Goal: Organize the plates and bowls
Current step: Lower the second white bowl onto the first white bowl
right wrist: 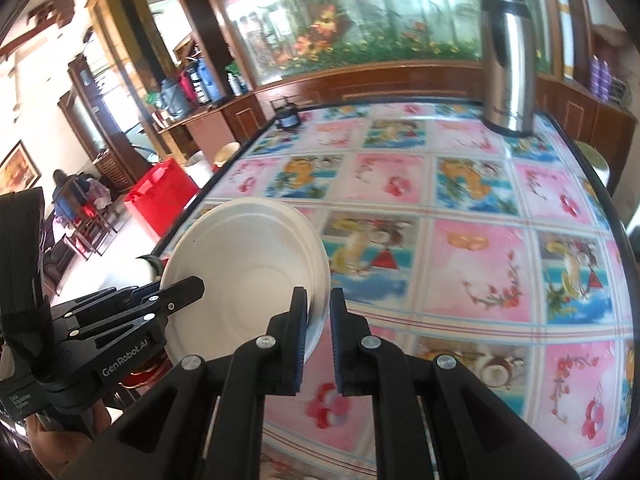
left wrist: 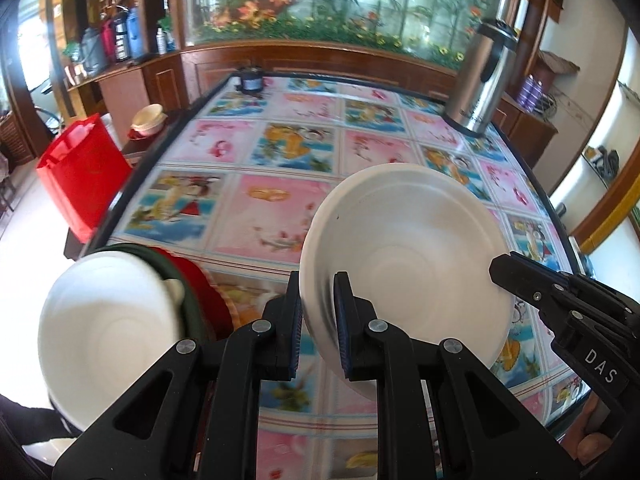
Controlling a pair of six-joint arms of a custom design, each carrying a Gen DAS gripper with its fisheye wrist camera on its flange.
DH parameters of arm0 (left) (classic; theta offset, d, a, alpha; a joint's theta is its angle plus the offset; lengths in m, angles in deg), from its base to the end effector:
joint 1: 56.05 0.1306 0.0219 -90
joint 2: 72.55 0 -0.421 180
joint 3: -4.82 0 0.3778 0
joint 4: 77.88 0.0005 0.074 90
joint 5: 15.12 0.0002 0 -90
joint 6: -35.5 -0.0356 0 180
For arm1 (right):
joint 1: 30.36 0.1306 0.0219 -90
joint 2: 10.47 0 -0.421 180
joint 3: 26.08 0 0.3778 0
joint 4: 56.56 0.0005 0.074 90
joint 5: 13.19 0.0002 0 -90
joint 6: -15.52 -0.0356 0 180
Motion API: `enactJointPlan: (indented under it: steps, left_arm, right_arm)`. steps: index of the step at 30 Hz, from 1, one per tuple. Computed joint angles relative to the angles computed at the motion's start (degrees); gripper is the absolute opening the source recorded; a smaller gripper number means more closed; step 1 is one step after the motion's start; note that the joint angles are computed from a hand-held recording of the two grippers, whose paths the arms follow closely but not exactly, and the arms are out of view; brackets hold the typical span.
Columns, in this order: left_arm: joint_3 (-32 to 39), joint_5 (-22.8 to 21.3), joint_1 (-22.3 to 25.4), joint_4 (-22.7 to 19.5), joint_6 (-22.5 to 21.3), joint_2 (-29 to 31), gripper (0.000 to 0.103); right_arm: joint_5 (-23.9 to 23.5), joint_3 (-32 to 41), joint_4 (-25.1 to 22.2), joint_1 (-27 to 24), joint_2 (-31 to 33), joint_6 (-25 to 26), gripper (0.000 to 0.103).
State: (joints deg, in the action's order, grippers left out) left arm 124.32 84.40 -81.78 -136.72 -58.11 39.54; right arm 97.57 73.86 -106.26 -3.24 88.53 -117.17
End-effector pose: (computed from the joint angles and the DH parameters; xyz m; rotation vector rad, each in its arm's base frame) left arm 0.5582 -0.2761 0.4840 0.6999 2.3876 -0.3702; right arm 0.4831 0.2327 0.4718 0.4788 2.3066 0.1530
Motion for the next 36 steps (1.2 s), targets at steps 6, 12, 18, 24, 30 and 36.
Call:
enactJointPlan:
  steps: [6, 12, 18, 24, 30, 36]
  left_arm:
    - [-0.3, 0.5, 3.1, 0.1, -0.2, -1.0, 0.014]
    - [-1.0, 0.3, 6.7, 0.5, -0.4, -2.4, 0.015]
    - [-2.0, 0.1, 10.4, 1.2, 0.0, -3.3, 0.015]
    - [-3.4, -0.1, 13.6, 0.8, 0.8, -2.9, 0.015]
    - [-4.4, -0.1, 15.3, 1.2, 1.2, -2.3, 0.015]
    - [-6.6, -1.7, 15.5, 3.5, 0.8, -2.8, 0.015]
  right_arm:
    - [-0.4, 5.4, -0.5, 1.4, 3.5, 2.7, 0.01]
    - [-1.3, 12.2, -1.9, 2.8, 8.1, 5.8, 0.011]
    - [-3.4, 19.0, -2.9, 4.1, 12.9, 8.2, 0.011]
    - [-6.2, 26.2, -5.5, 5.1, 18.6, 10.1, 0.012]
    - [-7.9, 32.3, -9.6, 5.6, 23.7, 11.1, 0.012]
    - [-8.5, 34.6, -11.9, 5.9, 25.7, 11.5, 0.013]
